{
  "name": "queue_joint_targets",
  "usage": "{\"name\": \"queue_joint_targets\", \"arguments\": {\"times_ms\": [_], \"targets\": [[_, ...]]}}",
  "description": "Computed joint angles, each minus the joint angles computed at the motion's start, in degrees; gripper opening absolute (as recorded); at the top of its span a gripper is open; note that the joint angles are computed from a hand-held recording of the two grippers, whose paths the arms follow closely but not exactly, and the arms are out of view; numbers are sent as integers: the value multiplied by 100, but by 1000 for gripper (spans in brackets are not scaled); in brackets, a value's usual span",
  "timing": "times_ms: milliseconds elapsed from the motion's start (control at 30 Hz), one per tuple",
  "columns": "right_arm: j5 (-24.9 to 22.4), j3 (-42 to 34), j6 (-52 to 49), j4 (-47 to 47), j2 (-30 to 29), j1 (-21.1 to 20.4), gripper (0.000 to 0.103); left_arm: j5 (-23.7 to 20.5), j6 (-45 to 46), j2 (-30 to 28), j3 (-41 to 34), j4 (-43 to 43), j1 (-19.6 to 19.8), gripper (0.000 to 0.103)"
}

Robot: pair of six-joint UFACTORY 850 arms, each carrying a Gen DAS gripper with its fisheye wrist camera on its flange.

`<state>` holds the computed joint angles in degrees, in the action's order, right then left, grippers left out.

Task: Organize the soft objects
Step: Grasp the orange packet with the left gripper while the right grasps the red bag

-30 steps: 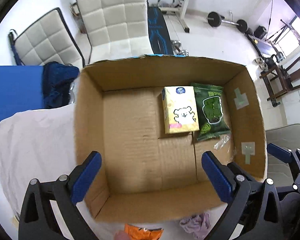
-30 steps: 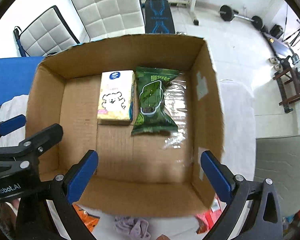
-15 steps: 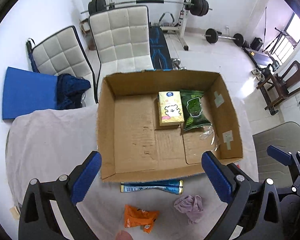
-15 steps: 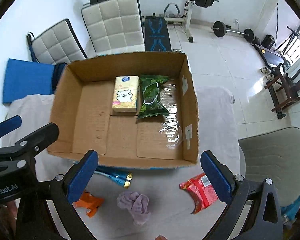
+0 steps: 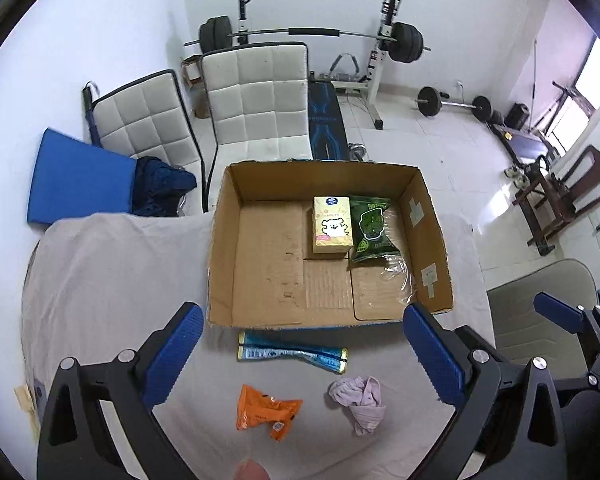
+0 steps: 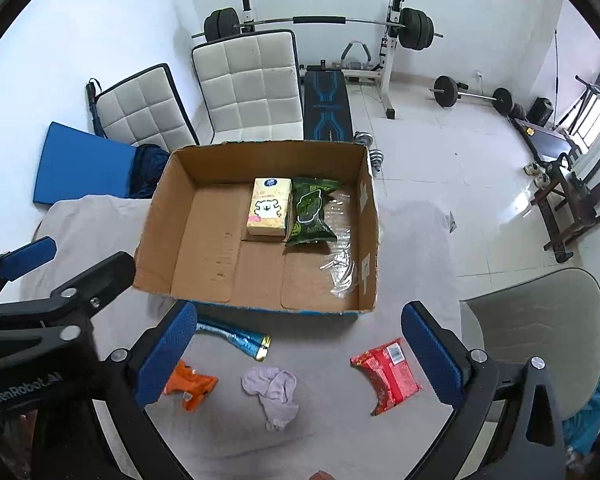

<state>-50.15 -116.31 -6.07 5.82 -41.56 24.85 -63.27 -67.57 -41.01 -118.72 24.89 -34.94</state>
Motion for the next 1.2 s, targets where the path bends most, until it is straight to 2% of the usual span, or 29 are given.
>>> {"name": "queue_joint_targets", "arguments": {"times_ms": [133, 233, 467, 633, 700, 800, 900, 1133, 1200], "targets": [[2, 294, -79, 30, 124, -171, 103, 29, -427, 182, 466, -82, -58, 103], [-202, 352, 3, -177, -30, -366, 103, 113, -563, 276, 970, -508, -12, 103], [-1023, 195, 66, -767, -980, -744, 103, 766, -621, 447, 2157, -1593, 86, 103], [-1251, 54, 49, -926, -1602, -823, 103, 987, -395, 417, 2705, -2379, 190, 103], [-1307, -8, 137, -1000, -1774, -826, 102, 1376, -273, 536, 3091, -2867, 283, 103], [-1377, -53, 245, -869, -1892, -852, 85, 2157, -166, 774, 3752, -3750, 449, 103], [-1230, 123, 408, -1020, -1773, -801, 65, 2627, -78, 837, 4122, -4421, 588, 103], [-1374, 487, 407, -711, -1470, -672, 54, 2378, 391, 321, 3935, -5204, 781, 101], [-1326, 698, 394, -662, -1337, -586, 54, 2109, 395, 115, 3634, -4859, 734, 88]]}}
